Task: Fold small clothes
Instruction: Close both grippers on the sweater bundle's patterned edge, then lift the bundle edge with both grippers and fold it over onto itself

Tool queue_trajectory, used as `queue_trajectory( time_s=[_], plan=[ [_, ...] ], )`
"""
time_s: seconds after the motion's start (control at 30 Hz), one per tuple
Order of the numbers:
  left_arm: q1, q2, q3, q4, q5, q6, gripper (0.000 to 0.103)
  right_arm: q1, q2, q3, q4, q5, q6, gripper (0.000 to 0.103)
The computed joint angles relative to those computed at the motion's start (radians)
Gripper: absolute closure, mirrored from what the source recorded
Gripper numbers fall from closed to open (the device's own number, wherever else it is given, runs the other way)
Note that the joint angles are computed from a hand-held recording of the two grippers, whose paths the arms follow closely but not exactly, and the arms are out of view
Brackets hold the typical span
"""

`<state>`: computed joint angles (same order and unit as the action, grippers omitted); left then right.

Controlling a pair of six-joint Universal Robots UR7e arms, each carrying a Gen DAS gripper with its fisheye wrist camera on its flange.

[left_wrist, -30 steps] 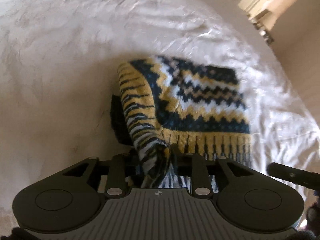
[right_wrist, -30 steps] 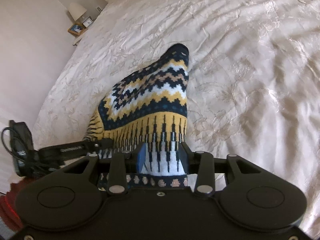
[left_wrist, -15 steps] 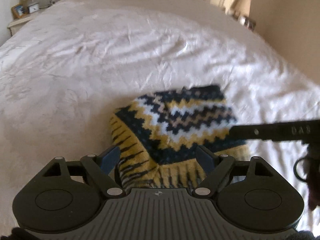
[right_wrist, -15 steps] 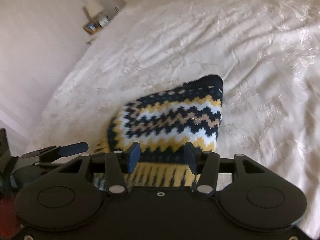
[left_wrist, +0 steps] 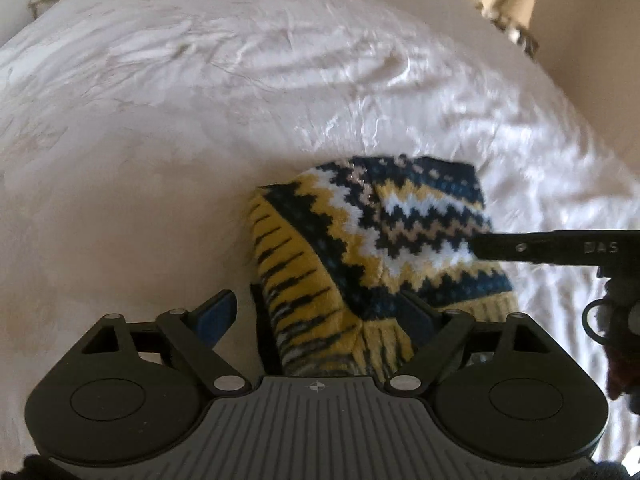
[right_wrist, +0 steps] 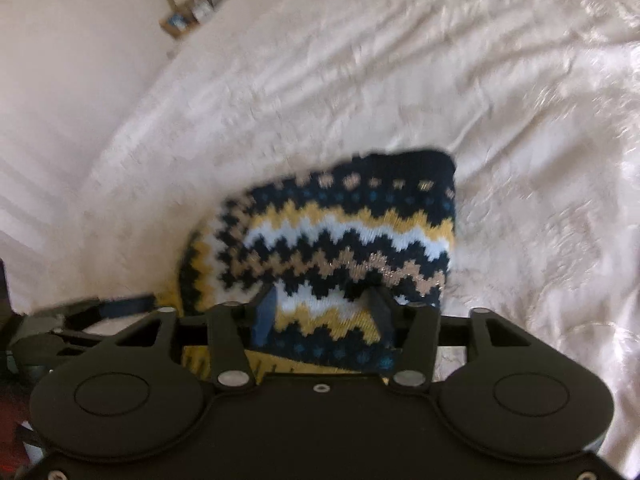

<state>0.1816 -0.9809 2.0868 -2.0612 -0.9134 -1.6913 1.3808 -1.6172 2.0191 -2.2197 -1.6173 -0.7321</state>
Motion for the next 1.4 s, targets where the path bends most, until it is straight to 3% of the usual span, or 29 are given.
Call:
queue_trajectory(
  time_s=[0.07, 0.13, 0.3, 0.53, 0.6, 0.63, 0.83, 1.2, 1.4],
  plan=[
    [-0.026, -0.016, 0.009, 0.007, -0.013, -0.039, 0.016, -0.021, -0.033, 0.0, 0.007, 0.047, -0.013, 0.022],
    [-0.037, -0.018, 0.014, -0.009, -0.033, -0.064, 0.016, -0.043, -0.061, 0.005, 0.012, 0.073, -0.031, 0.019],
    [-0.051, -0.013, 0.062, -0.12, -0.09, -0.097, 0.016, -0.063, -0.054, -0.002, 0.006, 0.046, -0.031, 0.007],
    [0.014, 0.05, 0.1, -0.316, -0.151, -0.042, 0.014, -0.061, 0.036, -0.037, 0.019, 0.007, 0.037, 0.003],
    [0.044, 0.07, 0.089, -0.339, -0.164, -0.011, 0.0, -0.051, 0.074, -0.056, 0.038, -0.011, 0.057, 0.003],
    [0.06, 0.078, 0.083, -0.351, -0.171, 0.003, 0.001, -0.044, 0.097, -0.067, 0.05, -0.021, 0.068, 0.002],
    [0.109, 0.102, 0.051, -0.345, -0.211, 0.055, 0.0, -0.017, 0.177, -0.083, 0.045, -0.061, 0.078, 0.0],
    [0.13, 0.106, 0.054, -0.369, -0.234, 0.083, 0.0, -0.047, 0.185, -0.083, 0.038, 0.005, 0.059, 0.0],
    [0.136, 0.1, 0.045, -0.353, -0.232, 0.051, 0.0, -0.042, 0.176, -0.082, 0.047, -0.011, 0.06, 0.0]
  ],
)
